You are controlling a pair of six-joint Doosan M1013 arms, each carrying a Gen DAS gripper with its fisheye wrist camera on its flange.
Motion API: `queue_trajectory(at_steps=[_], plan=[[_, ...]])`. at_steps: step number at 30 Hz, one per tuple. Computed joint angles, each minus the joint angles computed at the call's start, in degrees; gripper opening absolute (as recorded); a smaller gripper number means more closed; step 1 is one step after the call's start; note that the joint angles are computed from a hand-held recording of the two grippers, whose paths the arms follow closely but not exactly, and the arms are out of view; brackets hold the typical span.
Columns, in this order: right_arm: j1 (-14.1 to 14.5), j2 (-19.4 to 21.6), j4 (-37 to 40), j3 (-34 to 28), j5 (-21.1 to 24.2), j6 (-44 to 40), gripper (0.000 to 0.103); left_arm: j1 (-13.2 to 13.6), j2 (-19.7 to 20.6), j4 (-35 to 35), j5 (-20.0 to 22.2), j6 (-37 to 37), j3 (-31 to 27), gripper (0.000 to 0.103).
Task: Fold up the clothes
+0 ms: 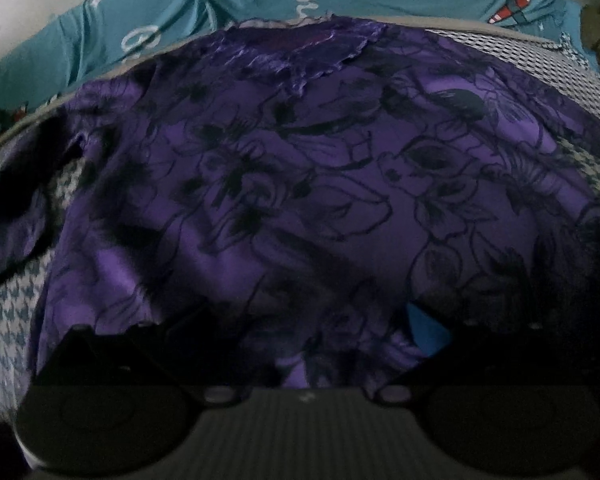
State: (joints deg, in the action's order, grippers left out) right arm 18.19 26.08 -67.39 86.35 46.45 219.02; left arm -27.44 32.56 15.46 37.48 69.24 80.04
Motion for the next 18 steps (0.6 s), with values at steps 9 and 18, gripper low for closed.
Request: queue_trajectory(at_steps=[9, 18], plan=[[0.59, 0.35, -1.86, -0.63, 1.78, -2.73, 0.04, 0.39, -1.99, -1.4, 0.33, 3.46, 3.05, 0.103], [-1.25, 0.56, 7.1, -0.89, -14.13, -16.78, 0.04, 0.58, -3.88, -0.85, -0.6, 3.93, 6.3, 0.103]])
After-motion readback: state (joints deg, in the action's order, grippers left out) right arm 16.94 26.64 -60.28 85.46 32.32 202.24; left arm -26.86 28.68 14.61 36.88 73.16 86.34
